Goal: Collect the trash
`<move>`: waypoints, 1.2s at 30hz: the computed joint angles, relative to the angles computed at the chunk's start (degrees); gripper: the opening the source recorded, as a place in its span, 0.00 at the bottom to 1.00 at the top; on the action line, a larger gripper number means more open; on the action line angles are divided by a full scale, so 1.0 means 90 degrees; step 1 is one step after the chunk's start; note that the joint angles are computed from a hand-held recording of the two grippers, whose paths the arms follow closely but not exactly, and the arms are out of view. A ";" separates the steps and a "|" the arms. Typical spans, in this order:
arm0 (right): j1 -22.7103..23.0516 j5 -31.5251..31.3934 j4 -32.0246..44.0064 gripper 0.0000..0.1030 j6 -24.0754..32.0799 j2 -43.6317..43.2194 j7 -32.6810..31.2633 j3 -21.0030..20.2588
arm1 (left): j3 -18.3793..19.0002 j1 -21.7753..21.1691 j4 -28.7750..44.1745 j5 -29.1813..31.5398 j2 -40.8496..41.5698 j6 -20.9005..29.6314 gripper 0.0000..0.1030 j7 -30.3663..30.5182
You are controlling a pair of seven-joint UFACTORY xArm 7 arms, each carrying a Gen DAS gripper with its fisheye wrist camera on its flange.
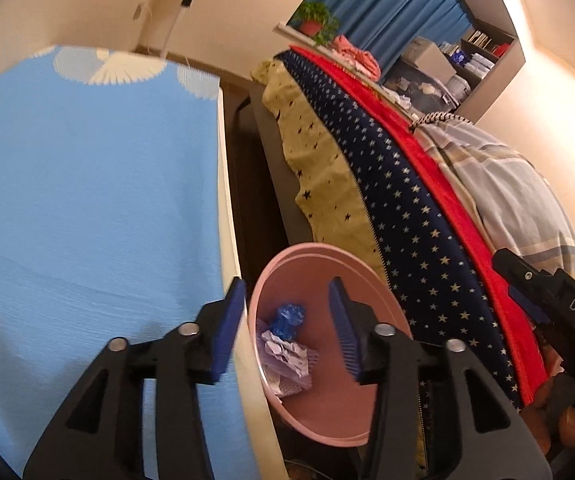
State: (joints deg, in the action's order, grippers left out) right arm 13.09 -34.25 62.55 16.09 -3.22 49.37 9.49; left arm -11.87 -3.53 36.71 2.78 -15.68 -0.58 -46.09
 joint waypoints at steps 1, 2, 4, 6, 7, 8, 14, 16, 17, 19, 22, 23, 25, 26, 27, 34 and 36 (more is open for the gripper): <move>0.0023 0.0129 -0.0071 0.72 -0.0024 -0.0098 -0.0116 -0.0011 | -0.0162 0.0192 -0.0041 0.0107 -0.0169 0.0055 0.50 -0.0088; 0.0033 0.0249 -0.0140 0.75 -0.0044 -0.0195 -0.0222 -0.0009 | -0.0279 0.0349 -0.0082 0.0203 -0.0362 0.0132 0.54 -0.0154; 0.0055 0.0549 -0.0290 0.79 -0.0108 -0.0403 -0.0489 0.0009 | -0.0511 0.0655 -0.0164 0.0390 -0.0787 0.0301 0.60 -0.0314; 0.0056 0.0822 -0.0462 0.86 -0.0201 -0.0638 -0.0753 0.0060 | -0.0671 0.0904 -0.0246 0.0547 -0.1267 0.0480 0.68 -0.0455; 0.0033 0.0882 -0.0594 0.88 -0.0241 -0.0836 -0.0814 0.0114 | -0.0757 0.1025 -0.0282 0.0621 -0.1522 0.0585 0.71 -0.0534; -0.0004 0.0951 -0.0665 0.90 -0.0264 -0.0945 -0.0864 0.0179 | -0.0853 0.1160 -0.0326 0.0706 -0.1793 0.0677 0.77 -0.0618; 0.0084 0.1614 -0.1270 0.95 -0.0559 -0.1767 -0.1623 0.0444 | -0.1002 0.1364 -0.0797 0.1045 -0.3461 0.1362 0.89 -0.0660; 0.0185 0.1831 -0.1511 0.95 -0.0695 -0.2030 -0.1849 0.0520 | -0.1039 0.1371 -0.0952 0.1141 -0.3985 0.1732 0.90 -0.0643; 0.0151 0.1893 -0.1581 0.95 -0.0716 -0.2130 -0.1889 0.0611 | -0.1072 0.1363 -0.1025 0.1182 -0.4253 0.1953 0.90 -0.0653; 0.0138 0.1992 -0.1845 0.95 -0.0843 -0.2421 -0.1933 0.0803 | -0.1056 0.1282 -0.1188 0.1233 -0.4674 0.2298 0.91 -0.0647; 0.0150 0.2119 -0.2218 0.95 -0.0958 -0.2811 -0.2040 0.1031 | -0.1080 0.1153 -0.1461 0.1274 -0.5327 0.2849 0.91 -0.0712; 0.0180 0.2180 -0.2309 0.95 -0.1008 -0.2882 -0.2093 0.1050 | -0.1127 0.1132 -0.1520 0.1293 -0.5528 0.3085 0.91 -0.0759; 0.0163 0.2288 -0.2492 0.95 -0.1041 -0.3063 -0.2089 0.1185 | -0.1177 0.1078 -0.1657 0.1358 -0.5858 0.3498 0.91 -0.0811; 0.0124 0.2333 -0.2526 0.95 -0.1027 -0.3113 -0.2061 0.1259 | -0.1203 0.1035 -0.1722 0.1376 -0.6041 0.3773 0.91 -0.0850; 0.0080 0.2368 -0.2549 0.95 -0.1015 -0.3146 -0.2025 0.1330 | -0.1188 0.0986 -0.1764 0.1385 -0.6154 0.3996 0.91 -0.0874; -0.0578 0.2107 -0.2449 0.95 -0.0868 -0.2978 -0.1527 0.2160 | -0.0990 0.0798 -0.1966 0.1472 -0.6484 0.4563 0.92 -0.1051; -0.0538 0.2032 -0.2421 0.95 -0.0834 -0.2902 -0.1453 0.2178 | -0.0965 0.0727 -0.2023 0.1475 -0.6564 0.4581 0.92 -0.1084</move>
